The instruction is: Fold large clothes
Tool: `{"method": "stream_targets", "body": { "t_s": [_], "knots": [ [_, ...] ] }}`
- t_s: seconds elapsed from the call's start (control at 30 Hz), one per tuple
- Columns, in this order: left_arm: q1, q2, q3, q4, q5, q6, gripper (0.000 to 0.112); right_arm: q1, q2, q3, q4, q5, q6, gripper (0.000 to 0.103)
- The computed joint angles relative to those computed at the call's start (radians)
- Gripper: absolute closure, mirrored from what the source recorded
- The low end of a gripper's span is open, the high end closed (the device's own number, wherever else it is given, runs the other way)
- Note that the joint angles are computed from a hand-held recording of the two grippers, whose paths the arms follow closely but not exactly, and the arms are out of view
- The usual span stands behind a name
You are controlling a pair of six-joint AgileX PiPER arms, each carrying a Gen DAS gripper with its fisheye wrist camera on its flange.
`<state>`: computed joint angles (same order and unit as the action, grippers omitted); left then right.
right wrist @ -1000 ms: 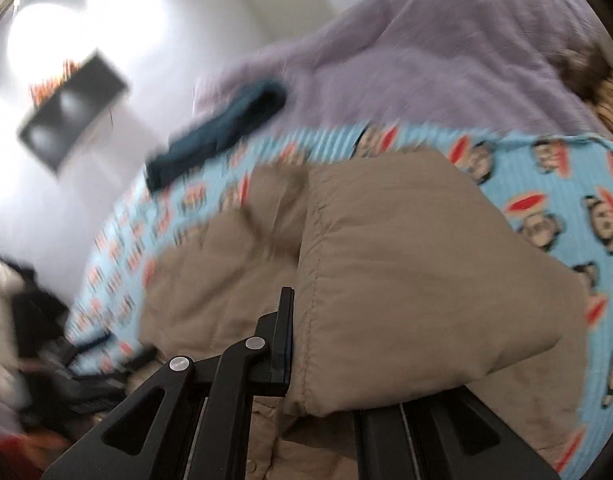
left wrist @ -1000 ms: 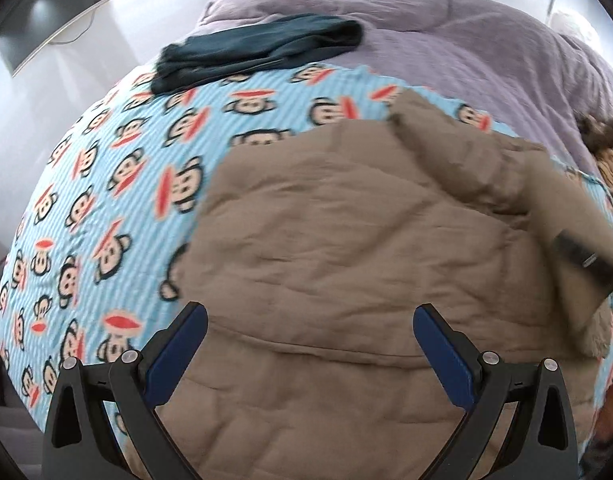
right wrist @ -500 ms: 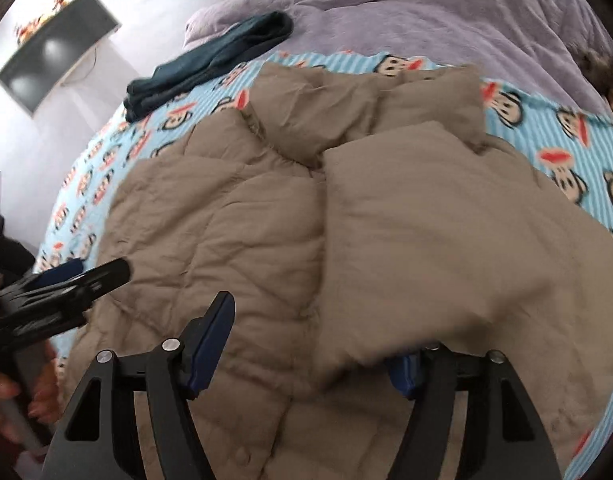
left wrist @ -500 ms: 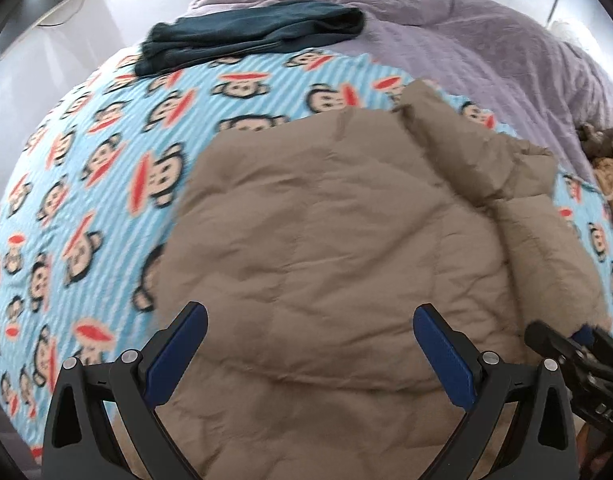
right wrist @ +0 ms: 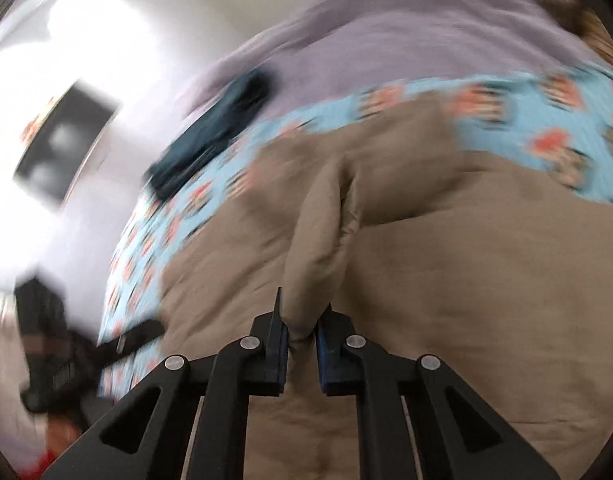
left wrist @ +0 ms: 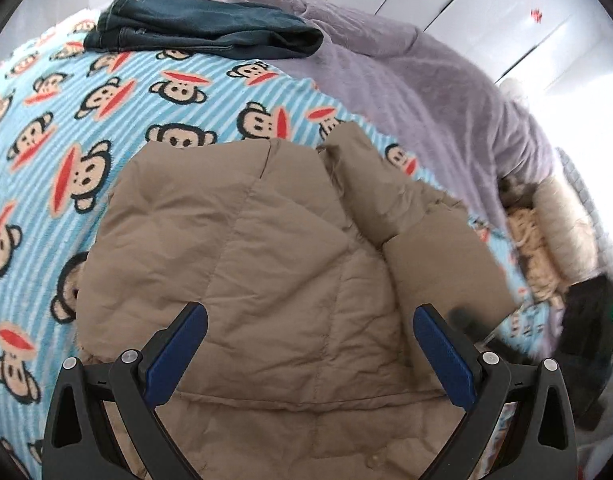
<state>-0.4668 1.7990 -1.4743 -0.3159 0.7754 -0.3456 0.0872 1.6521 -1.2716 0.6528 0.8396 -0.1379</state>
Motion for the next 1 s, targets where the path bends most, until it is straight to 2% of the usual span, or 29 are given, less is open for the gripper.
{"method": "stream_targets", "body": {
  "t_s": [0.03,0.07,0.1,0.13,0.2,0.3,0.47,0.5,0.53,0.57,0.6,0.63,0.67,0.7,0.77,0.87,0.97,1.0],
  "knots": [
    [0.02,0.004,-0.002,-0.051,0.011,0.042,0.009,0.047,0.023,-0.034,-0.028,0.031,0.005,0.082],
    [0.035,0.006,0.0,-0.093,0.017,0.074,0.009,0.091,0.041,-0.059,-0.07,0.059,0.027,0.073],
    [0.042,0.006,0.004,-0.125,0.02,0.099,0.009,0.111,0.051,-0.066,-0.08,0.077,0.033,0.046],
    [0.05,0.01,0.008,-0.163,0.024,0.131,0.009,0.123,0.048,-0.054,-0.07,0.089,0.032,0.03],
    [0.053,0.023,0.015,-0.222,0.031,0.183,0.009,0.107,0.007,0.016,-0.016,0.092,0.001,0.03],
    [0.032,0.071,-0.001,-0.247,0.043,0.213,0.009,-0.001,-0.078,0.14,0.011,0.141,-0.008,0.03],
    [-0.042,0.16,-0.072,-0.134,0.048,0.123,0.012,-0.363,-0.197,0.313,0.0,0.243,-0.017,0.03],
    [-0.052,0.171,-0.091,-0.121,0.049,0.11,0.022,-0.449,-0.199,0.328,0.008,0.256,-0.03,0.03],
    [-0.062,0.181,-0.111,-0.111,0.052,0.102,0.048,-0.534,-0.196,0.336,0.025,0.265,-0.039,0.03],
    [-0.068,0.194,-0.134,-0.108,0.064,0.105,0.067,-0.589,-0.192,0.339,0.043,0.264,-0.046,0.03],
    [-0.074,0.214,-0.169,-0.104,0.094,0.105,0.099,-0.646,-0.188,0.344,0.068,0.254,-0.057,0.031],
    [-0.077,0.223,-0.187,-0.102,0.11,0.104,0.099,-0.686,-0.176,0.34,0.081,0.237,-0.058,0.042],
    [-0.086,0.208,-0.176,-0.08,0.096,0.092,0.099,-0.71,-0.155,0.327,0.091,0.222,-0.057,0.058],
    [-0.095,0.186,-0.157,-0.056,0.077,0.096,0.099,-0.715,-0.142,0.319,0.088,0.214,-0.051,0.095],
    [-0.108,0.142,-0.106,-0.001,0.046,0.092,0.099,-0.7,-0.106,0.283,0.062,0.203,-0.038,0.097],
    [-0.093,0.127,-0.044,0.052,0.047,0.08,0.099,-0.633,-0.093,0.257,0.031,0.186,-0.074,0.097],
    [-0.056,0.135,0.002,0.006,0.027,0.116,0.095,-0.544,-0.057,0.285,-0.009,0.125,-0.06,0.097],
    [-0.044,0.136,-0.005,0.002,0.042,0.106,0.095,-0.563,-0.055,0.294,-0.009,0.133,-0.066,0.097]
  ]
}}
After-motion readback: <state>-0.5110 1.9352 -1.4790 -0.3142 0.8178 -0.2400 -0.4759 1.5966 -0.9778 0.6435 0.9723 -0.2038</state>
